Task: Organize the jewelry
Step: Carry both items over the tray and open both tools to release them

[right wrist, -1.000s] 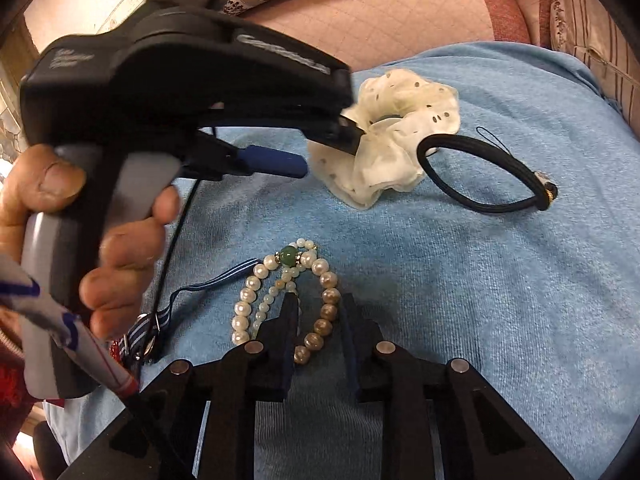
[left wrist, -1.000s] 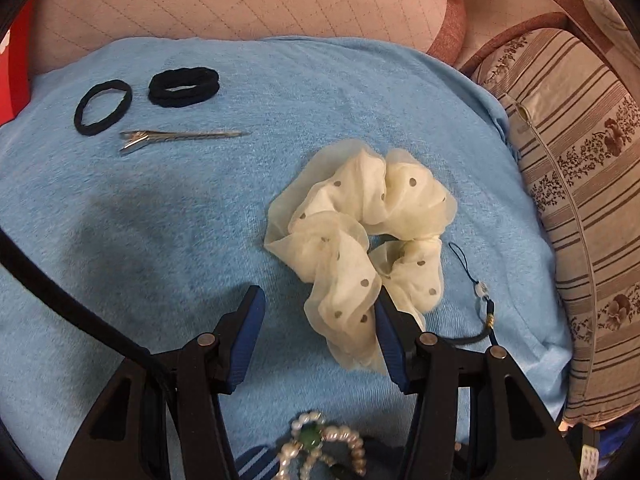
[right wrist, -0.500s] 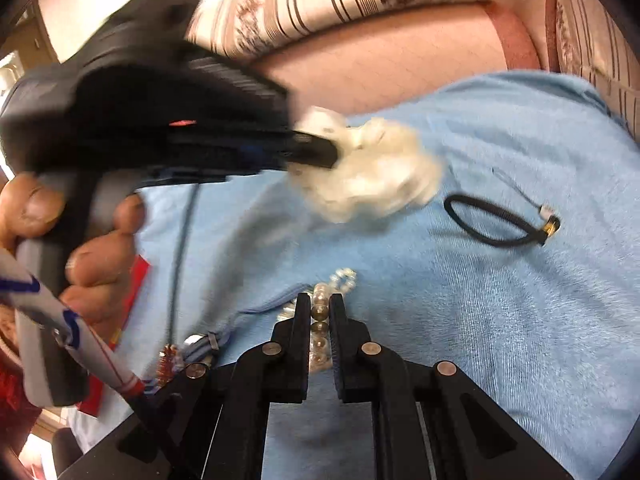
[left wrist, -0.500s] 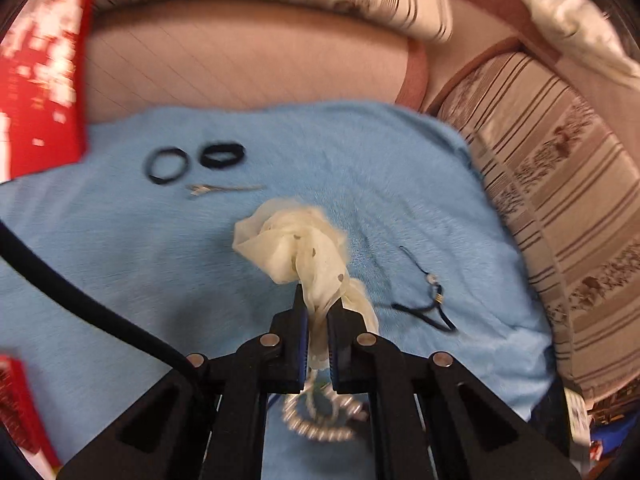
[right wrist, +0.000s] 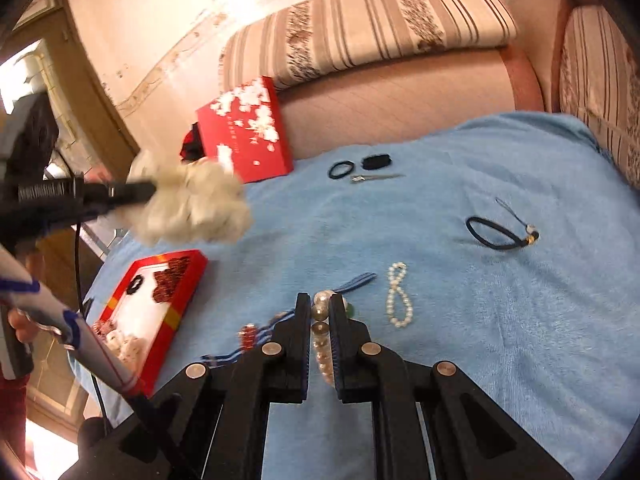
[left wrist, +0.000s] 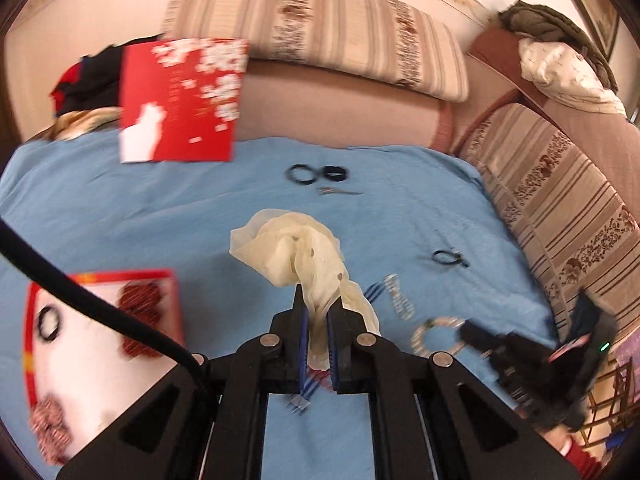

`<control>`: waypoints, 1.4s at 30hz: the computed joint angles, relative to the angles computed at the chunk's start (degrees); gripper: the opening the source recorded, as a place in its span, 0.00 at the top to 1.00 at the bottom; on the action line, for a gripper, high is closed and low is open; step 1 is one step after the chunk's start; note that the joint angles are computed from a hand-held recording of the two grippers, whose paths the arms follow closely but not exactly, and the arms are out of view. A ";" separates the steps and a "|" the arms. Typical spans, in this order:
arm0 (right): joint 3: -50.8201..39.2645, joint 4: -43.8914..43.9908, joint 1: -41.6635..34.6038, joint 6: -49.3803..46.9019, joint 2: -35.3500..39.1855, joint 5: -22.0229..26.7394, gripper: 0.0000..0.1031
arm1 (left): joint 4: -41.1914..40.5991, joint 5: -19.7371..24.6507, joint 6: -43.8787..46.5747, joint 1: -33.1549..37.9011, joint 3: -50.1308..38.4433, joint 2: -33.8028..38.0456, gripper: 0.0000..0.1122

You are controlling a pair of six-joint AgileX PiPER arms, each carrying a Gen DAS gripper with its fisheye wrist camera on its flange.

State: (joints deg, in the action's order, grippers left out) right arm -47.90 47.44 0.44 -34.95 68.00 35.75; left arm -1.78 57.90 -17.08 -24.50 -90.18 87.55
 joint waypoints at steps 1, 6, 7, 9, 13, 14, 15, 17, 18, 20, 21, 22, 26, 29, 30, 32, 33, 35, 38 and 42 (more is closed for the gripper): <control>-0.67 -2.11 1.26 2.19 -0.62 -0.01 0.91 | -0.29 -0.25 0.53 1.28 2.53 -2.14 0.93; -4.55 -16.49 11.91 18.48 -2.84 -1.16 0.91 | -2.17 -0.32 6.00 10.82 12.53 -11.10 0.93; -5.49 -19.58 14.56 21.89 -2.67 -1.53 0.91 | -3.08 -0.42 7.58 13.05 13.96 -12.21 0.93; -8.00 -27.16 20.78 30.12 -1.40 -2.21 0.91 | -5.64 -0.76 11.36 18.10 16.82 -13.99 0.93; -13.07 -36.32 30.30 40.27 3.01 -2.44 0.91 | -10.14 -2.21 18.44 27.81 21.49 -14.88 0.93; -14.78 -38.73 32.69 42.81 4.77 -2.36 0.91 | -11.17 -2.69 20.11 30.19 22.46 -14.52 0.93; -16.76 -41.58 35.27 45.77 6.79 -2.09 0.91 | -11.88 -2.96 21.10 31.57 23.04 -14.26 0.93; -20.45 -45.49 39.37 49.80 10.45 -1.11 0.91 | -14.44 -3.95 24.61 36.25 24.76 -12.95 0.93; -21.55 -47.09 41.09 51.44 11.64 -0.79 0.91 | -15.59 -4.40 26.29 38.48 25.37 -11.95 0.93; -25.85 -49.30 44.61 53.31 16.10 0.25 0.91 | -17.06 -5.04 28.64 41.72 25.81 -9.85 0.93; -27.99 -50.00 45.96 53.75 18.31 0.70 0.91 | -17.19 -5.49 29.35 43.08 25.72 -8.48 0.93; -29.66 -50.62 47.11 54.31 19.90 1.15 0.91 | -17.10 -5.92 29.42 43.66 25.59 -7.47 0.93; -40.35 -49.09 50.67 53.48 29.36 3.82 0.91 | -18.39 -6.98 31.30 46.93 23.34 -1.78 0.93; -47.99 -47.52 52.11 53.20 35.58 5.71 0.91 | -16.25 -8.44 30.00 46.46 21.26 1.47 0.93; -49.76 -46.95 52.30 53.20 37.18 5.96 0.91 | -15.20 -8.95 29.26 46.05 20.65 2.29 0.93; -52.65 -45.38 52.28 53.30 40.43 5.98 0.91 | -13.10 -9.72 27.80 45.40 19.29 4.04 0.93; -53.79 -45.08 52.16 53.52 41.77 6.16 0.90 | -12.25 -10.09 27.19 45.17 18.65 4.92 0.93; -54.69 -43.62 51.21 53.70 44.29 6.17 0.90 | -11.66 -10.55 26.84 45.10 17.27 6.85 0.93; -53.36 -43.08 50.22 54.69 45.56 5.40 0.90 | -10.70 -11.13 26.33 45.04 15.91 8.64 0.93; -52.26 -43.26 49.06 54.60 46.15 5.60 0.90 | -9.47 -11.94 25.11 44.23 15.31 9.78 0.93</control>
State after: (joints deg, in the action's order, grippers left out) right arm -100.16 4.18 49.49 19.65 114.15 41.35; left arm -11.25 45.97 8.04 19.73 -74.87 97.33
